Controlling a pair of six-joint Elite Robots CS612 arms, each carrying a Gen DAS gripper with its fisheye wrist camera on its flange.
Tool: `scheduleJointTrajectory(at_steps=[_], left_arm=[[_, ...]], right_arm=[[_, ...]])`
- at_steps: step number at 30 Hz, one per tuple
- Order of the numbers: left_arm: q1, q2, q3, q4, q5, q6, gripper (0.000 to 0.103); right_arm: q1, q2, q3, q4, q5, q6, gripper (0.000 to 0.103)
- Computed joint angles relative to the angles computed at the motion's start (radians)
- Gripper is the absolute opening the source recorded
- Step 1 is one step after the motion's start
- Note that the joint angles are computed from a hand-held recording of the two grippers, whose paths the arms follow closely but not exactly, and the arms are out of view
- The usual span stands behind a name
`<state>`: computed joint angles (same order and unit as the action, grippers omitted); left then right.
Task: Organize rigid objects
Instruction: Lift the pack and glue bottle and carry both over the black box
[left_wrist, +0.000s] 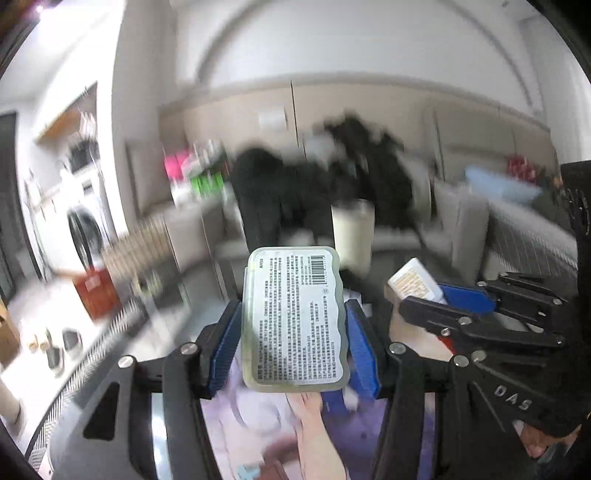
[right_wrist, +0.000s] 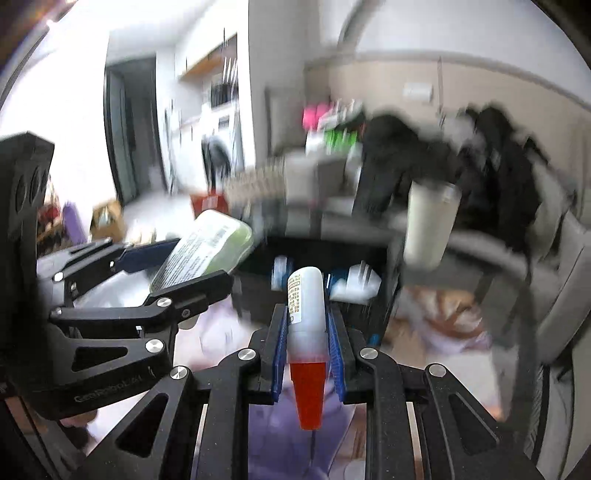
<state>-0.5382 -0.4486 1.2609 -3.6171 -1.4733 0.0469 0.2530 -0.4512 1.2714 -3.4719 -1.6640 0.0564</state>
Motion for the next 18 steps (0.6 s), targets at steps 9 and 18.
scheduleJointTrajectory(at_steps=[9,18], left_arm=[[0.021,-0.008,0.024,-0.118,-0.021,-0.042,0.055],[0.018,-0.002,0.007,-0.078,-0.014,-0.065,0.055]], right_arm=[[0.032,-0.007,0.038,-0.329,-0.059,-0.117,0.020],[0.031,-0.011,0.039,-0.318,-0.058,-0.103,0.020]])
